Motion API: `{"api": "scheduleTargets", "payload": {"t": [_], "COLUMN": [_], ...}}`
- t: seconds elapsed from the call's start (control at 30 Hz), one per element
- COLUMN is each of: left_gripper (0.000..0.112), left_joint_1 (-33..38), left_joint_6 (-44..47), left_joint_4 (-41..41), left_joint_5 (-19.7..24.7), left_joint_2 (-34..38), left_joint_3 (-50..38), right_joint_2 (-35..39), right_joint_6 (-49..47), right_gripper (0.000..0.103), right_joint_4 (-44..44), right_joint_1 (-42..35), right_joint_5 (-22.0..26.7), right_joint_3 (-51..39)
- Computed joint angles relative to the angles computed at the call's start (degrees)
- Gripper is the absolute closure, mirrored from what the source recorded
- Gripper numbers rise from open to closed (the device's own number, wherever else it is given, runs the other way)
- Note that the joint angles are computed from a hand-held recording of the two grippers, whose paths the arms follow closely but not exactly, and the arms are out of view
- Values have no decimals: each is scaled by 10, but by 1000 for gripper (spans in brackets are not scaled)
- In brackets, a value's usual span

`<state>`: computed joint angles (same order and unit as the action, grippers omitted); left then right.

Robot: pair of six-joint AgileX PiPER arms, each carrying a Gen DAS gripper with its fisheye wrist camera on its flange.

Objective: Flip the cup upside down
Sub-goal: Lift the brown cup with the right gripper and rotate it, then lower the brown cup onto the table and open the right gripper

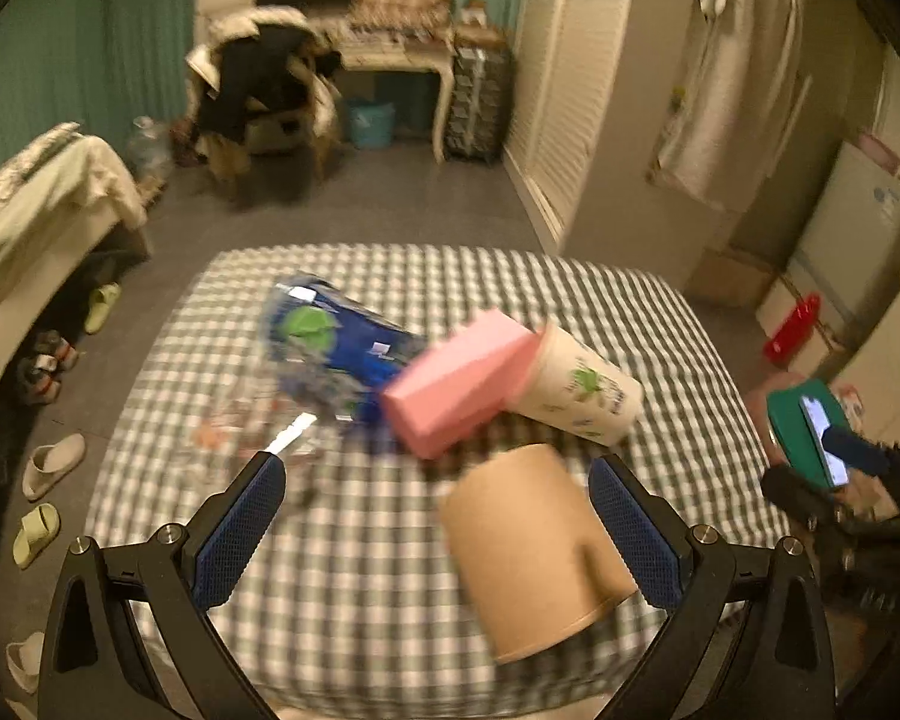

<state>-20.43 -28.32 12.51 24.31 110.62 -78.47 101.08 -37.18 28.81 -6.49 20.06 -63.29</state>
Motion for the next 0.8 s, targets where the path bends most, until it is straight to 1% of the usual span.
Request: {"api": "scheduleTargets", "payload": {"t": [0.03, 0.07, 0.1, 0.13, 0.17, 0.2, 0.3, 0.37, 0.43, 0.5, 0.53, 0.57, 0.63, 0.7, 0.73, 0.77, 0.8], "left_gripper": [9, 9, 9, 9, 9, 9, 10, 15, 18, 20, 24, 26, 26, 27, 27, 27, 27], "left_joint_1": [-1, 1, 6, 11, 16, 21, 18, 16, 19, 25, 29, 29, 18, 8, 4, 2, -3], "left_joint_6": [34, 86, 116, 142, 159, 168, 174, 173, 177, 190, 199, 204, 207, 208, 209, 210, 206], "left_joint_4": [-33, -83, -113, -146, -166, -178, -171, -161, -168, -193, -209, -216, -195, -178, -174, -171, -160], "left_joint_5": [25, 70, 106, 152, 186, 224, 289, 330, 355, 364, 374, 380, 378, 370, 378, 374, 355], "left_joint_2": [17, 47, 69, 99, 122, 148, 197, 229, 251, 270, 284, 289, 297, 294, 300, 295, 280], "left_joint_3": [-28, -78, -114, -161, -197, -236, -306, -353, -381, -401, -418, -426, -438, -431, -449, -444, -422], "right_joint_2": [3, 7, 11, 19, 25, 32, 65, 82, 94, 101, 103, 105, 105, 103, 102, 101, 99], "right_joint_6": [-41, -69, -93, -120, -136, -154, -189, -201, -210, -238, -244, -251, -256, -263, -267, -273, -276], "right_gripper": [10, 10, 10, 10, 10, 10, 10, 10, 10, 10, 10, 10, 10, 10, 10, 10, 10], "right_joint_4": [38, 66, 91, 120, 140, 159, 194, 204, 212, 236, 243, 249, 255, 263, 268, 275, 280], "right_joint_1": [-17, -29, -38, -51, -56, -65, -81, -84, -83, -85, -84, -84, -82, -82, -83, -85, -87], "right_joint_5": [1, 6, 8, 12, 13, 19, 39, 41, 44, 49, 49, 51, 50, 47, 48, 49, 48], "right_joint_3": [5, 6, 9, 10, 13, 13, 5, 2, 0, 0, 0, -2, -2, -1, 0, 2, 5]}}
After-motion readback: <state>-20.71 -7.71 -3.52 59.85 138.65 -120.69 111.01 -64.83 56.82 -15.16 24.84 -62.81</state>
